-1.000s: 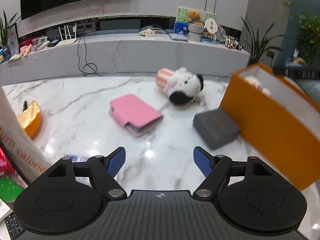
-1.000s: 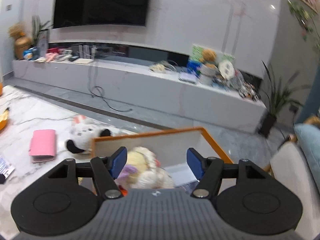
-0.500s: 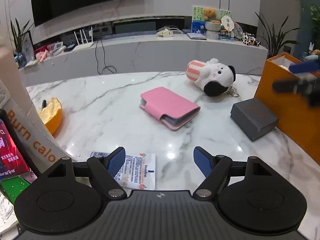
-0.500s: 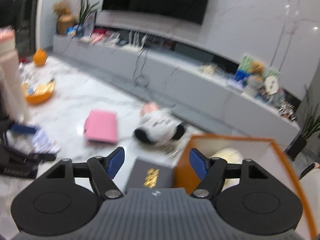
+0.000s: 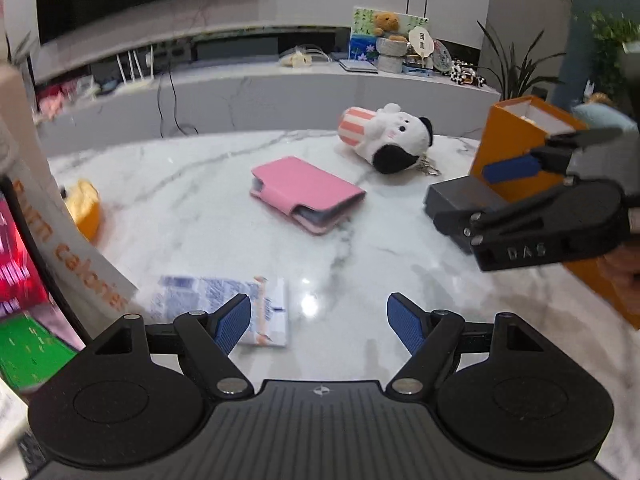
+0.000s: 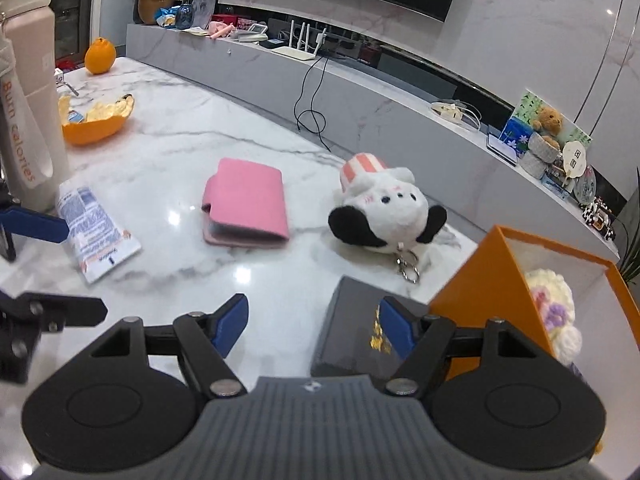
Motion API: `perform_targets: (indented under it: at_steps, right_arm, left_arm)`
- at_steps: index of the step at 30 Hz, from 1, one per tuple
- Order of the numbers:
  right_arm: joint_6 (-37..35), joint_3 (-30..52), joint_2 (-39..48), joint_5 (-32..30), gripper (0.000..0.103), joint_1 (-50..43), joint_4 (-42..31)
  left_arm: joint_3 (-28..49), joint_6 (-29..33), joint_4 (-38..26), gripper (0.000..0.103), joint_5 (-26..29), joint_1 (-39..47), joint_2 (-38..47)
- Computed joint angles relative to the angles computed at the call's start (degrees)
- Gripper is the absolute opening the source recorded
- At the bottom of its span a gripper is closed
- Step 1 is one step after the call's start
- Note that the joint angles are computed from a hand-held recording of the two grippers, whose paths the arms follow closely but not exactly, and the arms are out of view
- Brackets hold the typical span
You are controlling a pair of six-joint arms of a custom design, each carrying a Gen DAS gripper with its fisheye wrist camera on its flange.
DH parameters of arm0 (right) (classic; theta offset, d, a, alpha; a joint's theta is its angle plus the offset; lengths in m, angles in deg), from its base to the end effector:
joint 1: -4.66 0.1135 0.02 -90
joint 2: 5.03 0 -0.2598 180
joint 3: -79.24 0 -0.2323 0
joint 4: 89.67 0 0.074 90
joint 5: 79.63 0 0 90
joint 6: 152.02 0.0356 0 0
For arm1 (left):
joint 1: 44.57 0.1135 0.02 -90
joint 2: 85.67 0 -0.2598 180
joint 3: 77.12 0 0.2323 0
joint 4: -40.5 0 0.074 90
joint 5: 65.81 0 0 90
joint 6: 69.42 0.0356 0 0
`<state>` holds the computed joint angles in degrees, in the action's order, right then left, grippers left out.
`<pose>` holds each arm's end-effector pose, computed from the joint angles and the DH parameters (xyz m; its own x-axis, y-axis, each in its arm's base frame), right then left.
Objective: Organize objects
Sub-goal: 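Withdraw both tools from the orange box back over the table, then move left tool toward the Vaseline tube while right tool approaches the pink wallet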
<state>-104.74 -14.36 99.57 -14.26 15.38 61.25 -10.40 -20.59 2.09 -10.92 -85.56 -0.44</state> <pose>0.3690 0.0849 0.2142 -0.2272 -0.6707 -0.7061 -0.8180 0.5248 -0.2353 0.2210 -0.1649 0.2122 -0.6733 -0.1283 -0.7281 -0.1908 0.9816 0.0035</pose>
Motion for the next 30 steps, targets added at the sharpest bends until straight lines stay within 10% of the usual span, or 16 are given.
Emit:
perform_targets:
  at_steps: [11, 19, 30]
  right_arm:
    - [8.5, 19.6, 12.3, 1.4, 0.079, 9.5, -10.3]
    - [14.8, 56.6, 34.6, 3.0, 0.088, 14.1, -36.5]
    - [9.3, 40.4, 26.9, 6.4, 0.080, 11.4, -30.0]
  left_arm:
    - [0.7, -11.4, -6.3, 0.089, 0.0, 0.4, -0.8]
    - [0.0, -13.7, -6.4, 0.089, 2.6, 3.3, -1.1]
    - [0.4, -19.3, -5.5, 0.089, 1.4, 4.4, 1.4]
